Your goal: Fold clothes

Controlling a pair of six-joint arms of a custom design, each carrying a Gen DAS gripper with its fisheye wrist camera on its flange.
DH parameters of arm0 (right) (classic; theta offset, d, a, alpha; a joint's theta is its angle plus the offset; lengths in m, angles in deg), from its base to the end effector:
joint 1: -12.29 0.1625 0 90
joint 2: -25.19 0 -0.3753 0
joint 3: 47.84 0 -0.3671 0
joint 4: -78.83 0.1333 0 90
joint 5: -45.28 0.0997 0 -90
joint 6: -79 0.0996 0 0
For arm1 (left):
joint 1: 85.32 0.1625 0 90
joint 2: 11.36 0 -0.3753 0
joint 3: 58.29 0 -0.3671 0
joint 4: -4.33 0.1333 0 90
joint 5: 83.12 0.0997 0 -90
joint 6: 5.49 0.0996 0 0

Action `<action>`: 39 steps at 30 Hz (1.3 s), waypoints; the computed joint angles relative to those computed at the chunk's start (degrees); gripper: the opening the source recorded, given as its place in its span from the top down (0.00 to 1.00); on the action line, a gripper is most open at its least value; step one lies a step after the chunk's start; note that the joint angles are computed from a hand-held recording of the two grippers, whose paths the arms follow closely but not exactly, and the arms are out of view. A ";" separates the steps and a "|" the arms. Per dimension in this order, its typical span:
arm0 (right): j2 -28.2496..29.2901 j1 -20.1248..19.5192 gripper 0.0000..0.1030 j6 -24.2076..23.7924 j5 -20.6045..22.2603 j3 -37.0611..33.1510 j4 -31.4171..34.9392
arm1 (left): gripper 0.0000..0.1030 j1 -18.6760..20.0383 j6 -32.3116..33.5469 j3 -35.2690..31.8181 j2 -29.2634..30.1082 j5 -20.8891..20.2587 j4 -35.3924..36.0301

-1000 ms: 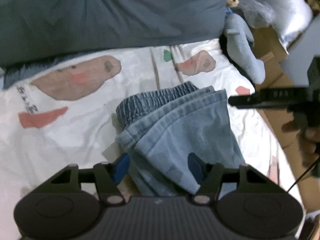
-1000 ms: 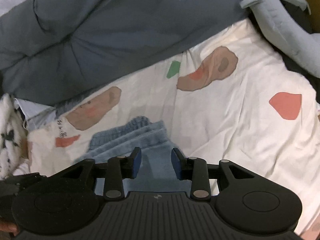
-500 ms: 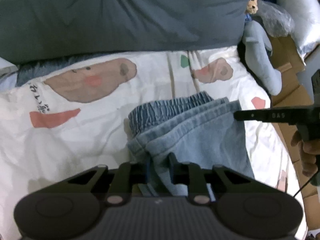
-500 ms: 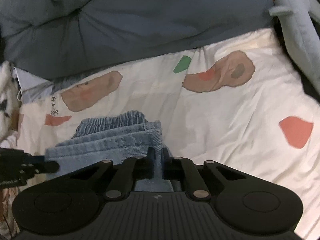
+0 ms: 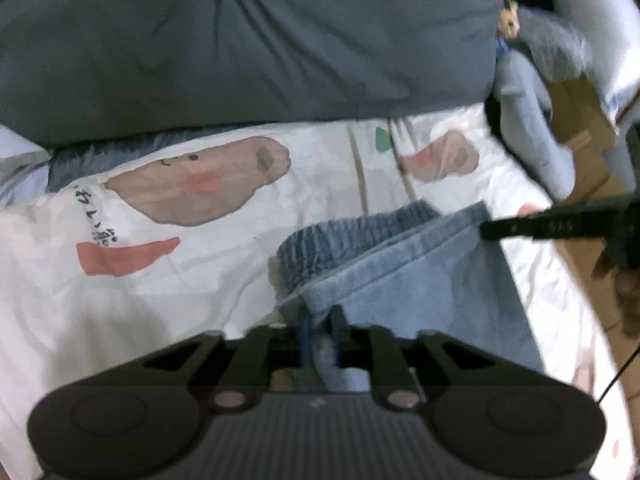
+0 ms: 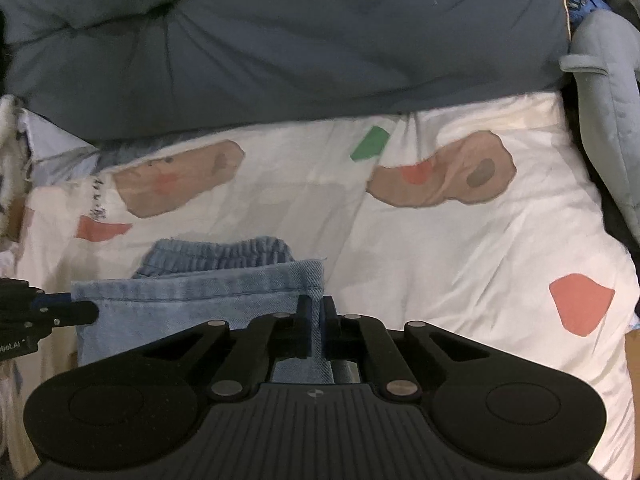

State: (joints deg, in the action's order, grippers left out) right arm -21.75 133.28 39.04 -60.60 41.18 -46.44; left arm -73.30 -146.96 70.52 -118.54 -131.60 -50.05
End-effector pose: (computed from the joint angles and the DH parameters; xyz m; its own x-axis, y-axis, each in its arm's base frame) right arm 0.4083 -0.4738 0.0837 -0.2908 -0.9476 0.1321 -0.9107 0.3165 0.2654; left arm -0.1752 -0.2411 0.2615 -0.6342 -0.7339 -0.2434 -0.1714 0.4404 -0.8813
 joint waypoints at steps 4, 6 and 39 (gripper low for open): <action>-0.34 -0.45 0.72 -0.04 0.85 -0.07 0.75 | 0.37 -0.80 0.82 1.40 -1.41 -0.65 -0.90; -0.59 -0.84 0.52 -0.36 1.74 -0.22 1.50 | 0.34 -1.58 0.26 2.80 -2.90 -0.28 -1.35; 0.51 0.23 0.93 -2.92 2.82 -5.85 8.70 | 0.84 0.48 1.92 0.94 -6.01 8.34 -0.85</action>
State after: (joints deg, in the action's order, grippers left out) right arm -21.24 133.51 36.11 -57.78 35.33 -37.74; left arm -72.82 -145.04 71.46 -124.55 -123.26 -50.90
